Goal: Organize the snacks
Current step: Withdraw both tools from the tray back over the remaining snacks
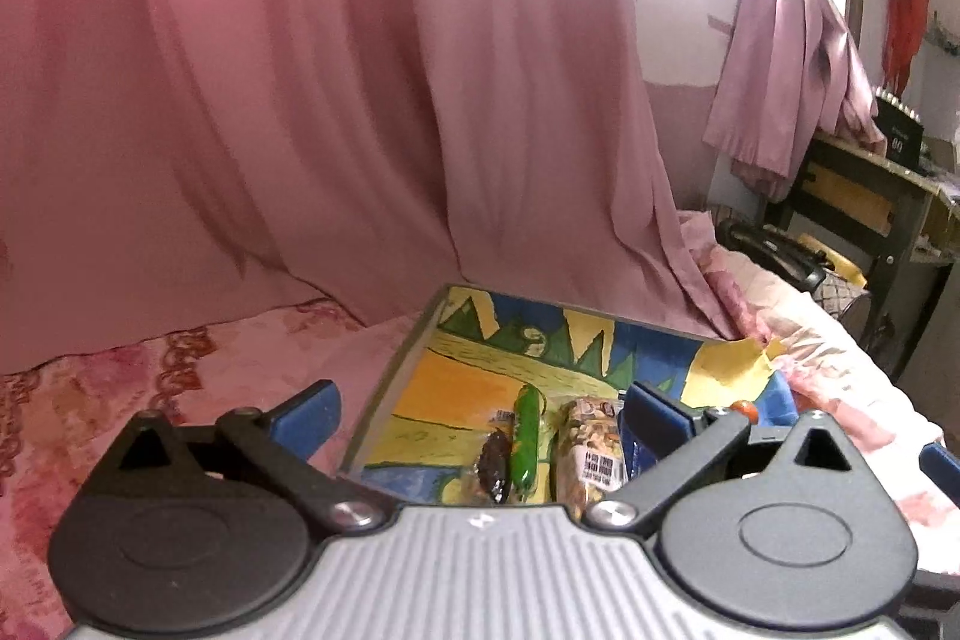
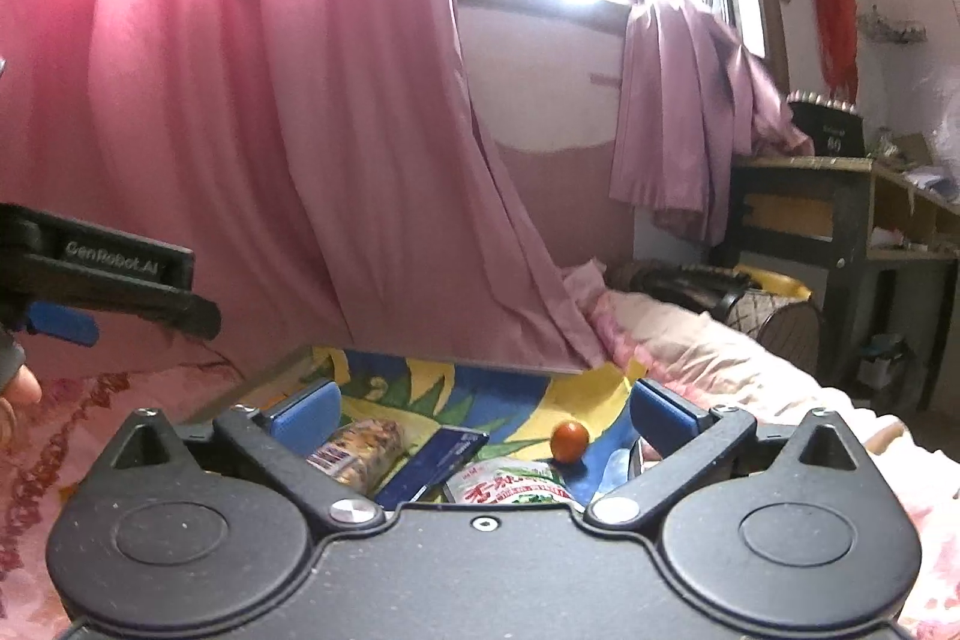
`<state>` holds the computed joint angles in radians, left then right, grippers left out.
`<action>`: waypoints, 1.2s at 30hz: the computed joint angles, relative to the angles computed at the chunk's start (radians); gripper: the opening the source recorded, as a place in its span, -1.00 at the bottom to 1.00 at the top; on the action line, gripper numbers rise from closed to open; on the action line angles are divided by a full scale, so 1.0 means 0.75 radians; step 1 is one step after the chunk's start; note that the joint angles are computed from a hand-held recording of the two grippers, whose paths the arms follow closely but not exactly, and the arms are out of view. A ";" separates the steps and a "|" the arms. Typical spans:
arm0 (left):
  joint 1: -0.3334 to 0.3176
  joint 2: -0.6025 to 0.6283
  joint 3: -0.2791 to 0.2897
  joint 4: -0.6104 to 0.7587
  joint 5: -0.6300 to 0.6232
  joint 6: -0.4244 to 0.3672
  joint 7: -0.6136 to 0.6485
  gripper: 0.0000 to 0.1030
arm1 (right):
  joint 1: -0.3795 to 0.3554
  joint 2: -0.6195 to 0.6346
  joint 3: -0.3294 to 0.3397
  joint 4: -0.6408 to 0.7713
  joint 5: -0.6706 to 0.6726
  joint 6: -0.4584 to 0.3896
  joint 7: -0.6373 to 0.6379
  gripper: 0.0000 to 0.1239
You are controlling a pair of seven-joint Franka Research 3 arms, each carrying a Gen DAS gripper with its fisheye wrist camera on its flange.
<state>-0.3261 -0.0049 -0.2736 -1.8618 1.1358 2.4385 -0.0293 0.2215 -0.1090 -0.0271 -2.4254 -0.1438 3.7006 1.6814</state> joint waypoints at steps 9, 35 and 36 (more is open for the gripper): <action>0.028 -0.259 -0.086 -0.251 0.047 -0.030 -0.119 0.99 | 0.034 -0.230 0.022 -0.192 0.187 0.023 -0.046 0.65; 0.058 -0.739 -0.226 -0.725 -0.344 -0.019 0.121 0.99 | 0.034 -0.806 0.301 -0.584 0.678 -0.355 -0.248 0.65; 0.057 -0.747 -0.228 -0.736 -0.355 -0.016 0.130 0.99 | 0.029 -0.821 0.311 -0.589 0.680 -0.380 -0.242 0.65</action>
<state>-0.2833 -0.5654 -0.4446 -2.4136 0.8694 2.4265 0.0682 0.2431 -0.7246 0.2059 -2.8673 0.3660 3.4157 1.4999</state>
